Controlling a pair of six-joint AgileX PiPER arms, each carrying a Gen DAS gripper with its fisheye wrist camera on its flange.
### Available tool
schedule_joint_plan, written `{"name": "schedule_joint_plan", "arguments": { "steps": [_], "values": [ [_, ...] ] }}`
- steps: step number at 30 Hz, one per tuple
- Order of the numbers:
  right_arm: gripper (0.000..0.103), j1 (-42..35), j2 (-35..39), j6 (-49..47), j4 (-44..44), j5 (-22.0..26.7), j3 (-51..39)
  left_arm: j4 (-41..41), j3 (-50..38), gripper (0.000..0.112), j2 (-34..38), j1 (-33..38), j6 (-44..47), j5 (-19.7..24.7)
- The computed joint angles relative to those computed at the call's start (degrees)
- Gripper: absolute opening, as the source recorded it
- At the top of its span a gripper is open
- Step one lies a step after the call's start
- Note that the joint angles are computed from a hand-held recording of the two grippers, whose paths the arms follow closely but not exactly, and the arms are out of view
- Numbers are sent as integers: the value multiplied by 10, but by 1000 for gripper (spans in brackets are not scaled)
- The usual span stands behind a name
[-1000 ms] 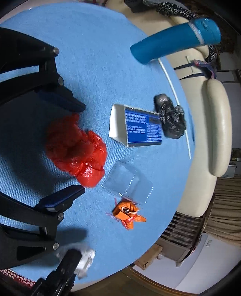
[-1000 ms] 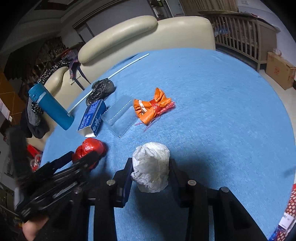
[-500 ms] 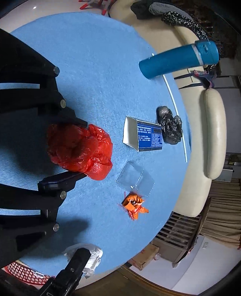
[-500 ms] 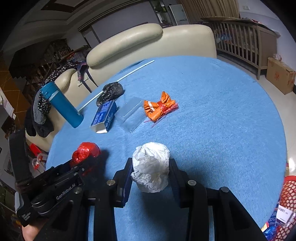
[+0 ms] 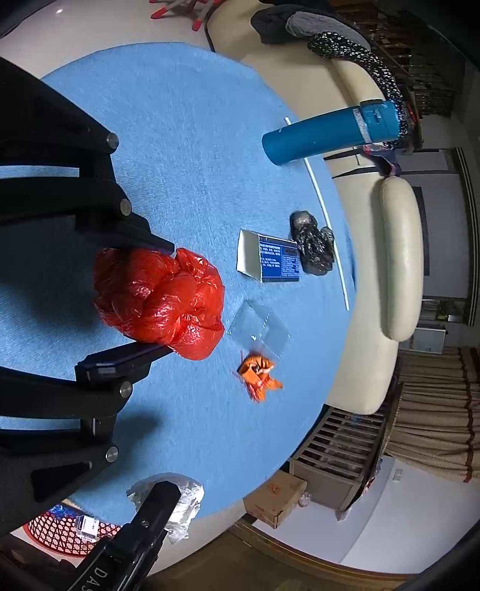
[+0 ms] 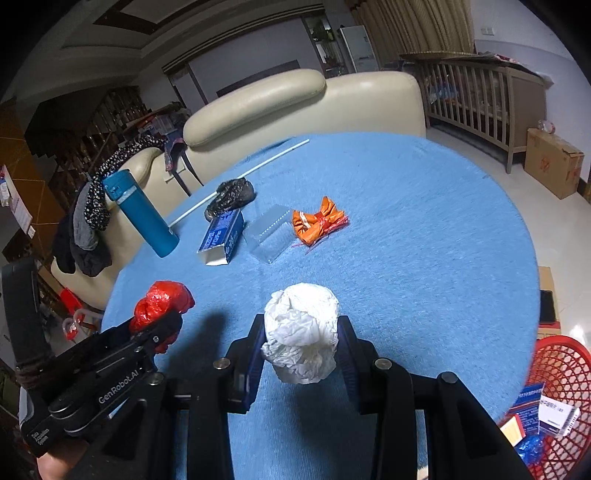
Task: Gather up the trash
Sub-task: 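Carry the white tissue over the red basket with the right gripper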
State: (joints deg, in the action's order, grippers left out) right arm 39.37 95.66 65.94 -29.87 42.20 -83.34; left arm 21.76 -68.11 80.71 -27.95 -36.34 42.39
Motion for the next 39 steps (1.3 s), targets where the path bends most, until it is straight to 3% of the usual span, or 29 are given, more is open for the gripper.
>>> {"name": "schedule_joint_plan", "arguments": {
  "steps": [20, 39],
  "values": [
    [39, 42, -147, 139, -126, 44, 124, 84, -38, 47, -4, -115, -69, 44],
    [39, 16, -316, 224, -162, 64, 297, 112, -121, 47, 77, -217, -80, 85]
  ]
}}
